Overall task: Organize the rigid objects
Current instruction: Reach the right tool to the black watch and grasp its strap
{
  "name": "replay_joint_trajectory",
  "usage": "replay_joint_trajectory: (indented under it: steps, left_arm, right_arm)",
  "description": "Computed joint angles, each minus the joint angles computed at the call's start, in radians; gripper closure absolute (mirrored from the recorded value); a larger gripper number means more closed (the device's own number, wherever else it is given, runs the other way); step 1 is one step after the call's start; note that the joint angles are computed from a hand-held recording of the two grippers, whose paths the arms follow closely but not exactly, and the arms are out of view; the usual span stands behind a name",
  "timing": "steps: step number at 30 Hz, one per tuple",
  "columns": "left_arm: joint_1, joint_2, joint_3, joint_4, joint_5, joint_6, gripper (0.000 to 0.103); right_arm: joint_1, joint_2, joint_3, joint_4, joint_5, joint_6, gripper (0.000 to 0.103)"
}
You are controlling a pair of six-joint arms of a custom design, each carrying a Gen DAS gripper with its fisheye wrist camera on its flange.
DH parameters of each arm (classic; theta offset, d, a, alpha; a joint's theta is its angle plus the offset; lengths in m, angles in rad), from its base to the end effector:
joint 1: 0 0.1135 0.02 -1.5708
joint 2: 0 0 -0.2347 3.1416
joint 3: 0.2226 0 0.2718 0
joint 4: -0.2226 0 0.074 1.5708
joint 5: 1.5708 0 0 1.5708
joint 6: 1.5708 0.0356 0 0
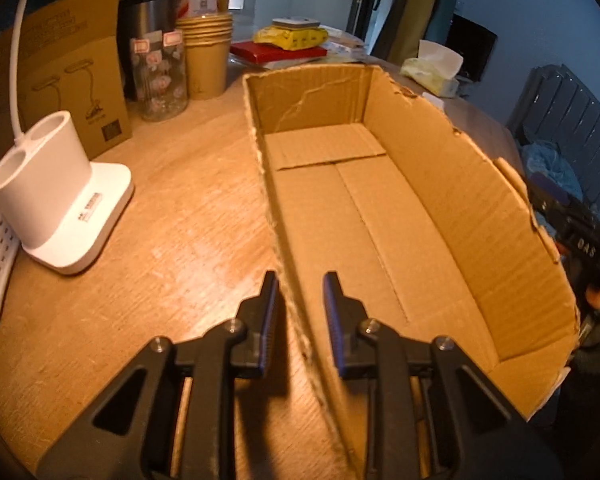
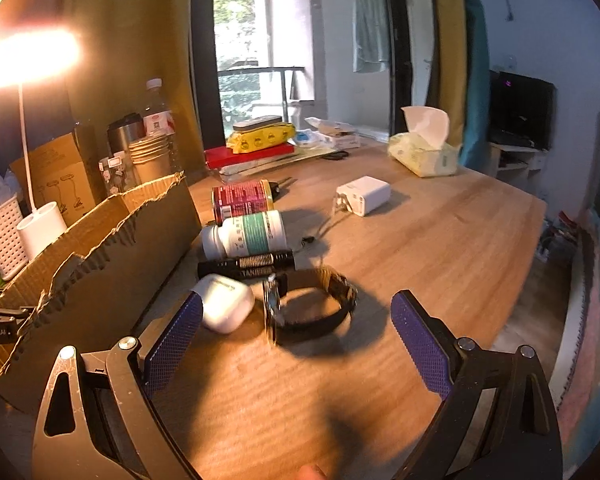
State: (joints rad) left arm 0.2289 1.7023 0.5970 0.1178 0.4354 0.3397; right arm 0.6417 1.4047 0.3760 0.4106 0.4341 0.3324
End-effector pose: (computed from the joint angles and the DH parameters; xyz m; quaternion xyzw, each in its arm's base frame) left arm 0.2780 0.0493 0.0475 0.1138 0.9303 -0.1198 0.3275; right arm 0.2140 0.1412 0.0872 -0.0361 0.8727 0.0404 0.4853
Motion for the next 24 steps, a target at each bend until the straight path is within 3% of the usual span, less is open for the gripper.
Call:
replay_joint_trajectory:
  steps: [3, 15, 20, 24]
  left_arm:
    - [-0.002, -0.010, -0.011, 0.006, 0.001, 0.008, 0.079]
    - [0.038, -0.027, -0.020, 0.011, 0.045, -0.018, 0.080]
    - [0.040, -0.042, -0.033, 0.015, 0.044, -0.021, 0.081]
    - [0.039, -0.049, -0.037, 0.017, 0.036, -0.023, 0.081]
  right_arm:
    - [-0.031, 0.039, 0.040, -0.007, -0.036, -0.033, 0.010]
    - [-0.056, 0.175, 0.156, -0.061, -0.085, -0.094, 0.057]
    - [-0.048, 0.205, 0.185, -0.084, -0.088, -0.117, 0.069]
    - [-0.044, 0.222, 0.202, -0.098, -0.090, -0.132, 0.085]
